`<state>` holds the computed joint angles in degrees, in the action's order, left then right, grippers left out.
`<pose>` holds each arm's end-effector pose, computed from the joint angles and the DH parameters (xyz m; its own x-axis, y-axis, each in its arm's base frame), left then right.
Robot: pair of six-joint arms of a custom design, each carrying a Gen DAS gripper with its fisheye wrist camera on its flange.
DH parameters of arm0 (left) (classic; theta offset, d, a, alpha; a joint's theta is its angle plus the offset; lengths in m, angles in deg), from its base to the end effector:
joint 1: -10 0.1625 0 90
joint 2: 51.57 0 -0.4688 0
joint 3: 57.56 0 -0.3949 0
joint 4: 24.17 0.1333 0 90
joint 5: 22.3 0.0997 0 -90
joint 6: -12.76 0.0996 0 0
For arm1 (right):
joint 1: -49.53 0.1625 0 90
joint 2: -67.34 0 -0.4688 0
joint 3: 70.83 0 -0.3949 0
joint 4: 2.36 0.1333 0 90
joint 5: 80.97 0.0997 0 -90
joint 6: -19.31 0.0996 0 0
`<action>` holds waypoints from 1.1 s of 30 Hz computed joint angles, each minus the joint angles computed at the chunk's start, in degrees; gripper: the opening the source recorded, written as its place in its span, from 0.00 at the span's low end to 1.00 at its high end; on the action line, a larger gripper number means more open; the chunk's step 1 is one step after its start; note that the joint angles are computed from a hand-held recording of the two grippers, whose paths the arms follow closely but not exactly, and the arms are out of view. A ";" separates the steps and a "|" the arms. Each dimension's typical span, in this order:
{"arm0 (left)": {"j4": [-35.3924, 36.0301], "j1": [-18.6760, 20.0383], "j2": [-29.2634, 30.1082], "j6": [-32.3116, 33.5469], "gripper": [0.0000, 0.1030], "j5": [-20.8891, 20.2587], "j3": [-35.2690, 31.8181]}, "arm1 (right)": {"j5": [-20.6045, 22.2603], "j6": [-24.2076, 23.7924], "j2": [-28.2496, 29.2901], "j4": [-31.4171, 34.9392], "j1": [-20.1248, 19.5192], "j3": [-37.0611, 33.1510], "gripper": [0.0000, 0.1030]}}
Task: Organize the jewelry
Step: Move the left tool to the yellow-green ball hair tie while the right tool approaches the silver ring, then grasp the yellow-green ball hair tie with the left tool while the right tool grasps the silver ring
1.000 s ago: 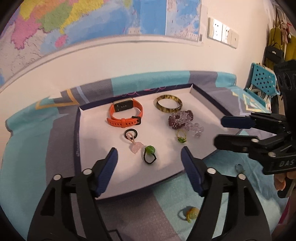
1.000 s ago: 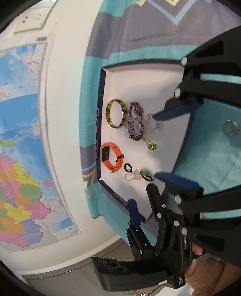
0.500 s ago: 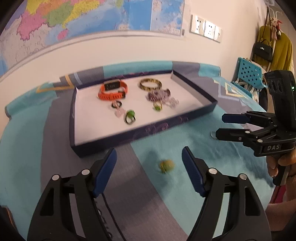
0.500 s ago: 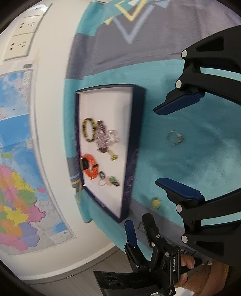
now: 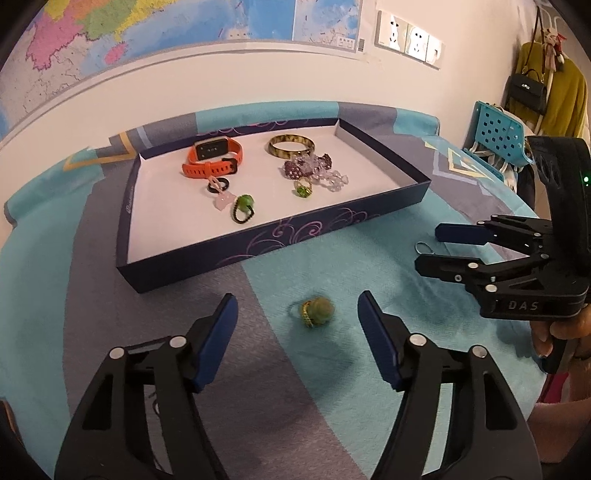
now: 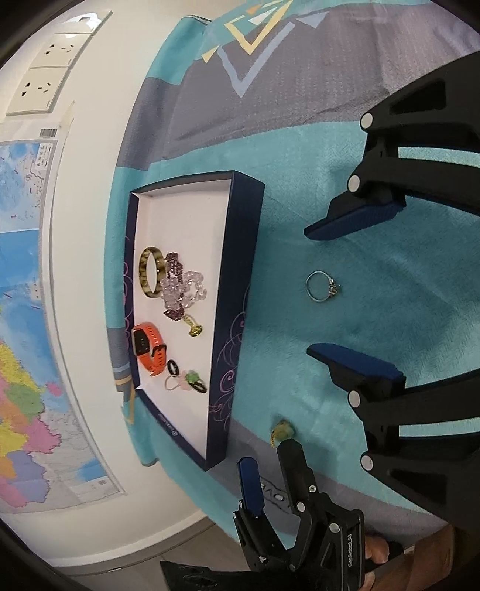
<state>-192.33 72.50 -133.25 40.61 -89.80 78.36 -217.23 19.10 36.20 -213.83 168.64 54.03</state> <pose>-0.0451 -0.4580 0.2622 -0.5907 0.6343 -0.4987 0.7895 0.5819 -0.1951 0.2949 -0.4034 -0.0037 -0.7661 -0.0453 0.6411 -0.4333 0.7730 -0.4633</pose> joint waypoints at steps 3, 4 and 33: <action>1.49 0.24 0.03 -0.50 0.54 -0.58 -0.34 | 0.22 0.70 -0.22 0.40 -0.27 0.15 0.47; 2.37 0.39 0.14 -1.01 0.50 -0.73 -0.66 | 0.05 0.81 -0.19 0.30 -0.24 0.16 0.46; 5.87 0.40 0.18 -3.65 0.18 -1.77 -0.99 | -1.66 -0.88 0.88 1.11 0.71 -1.07 0.15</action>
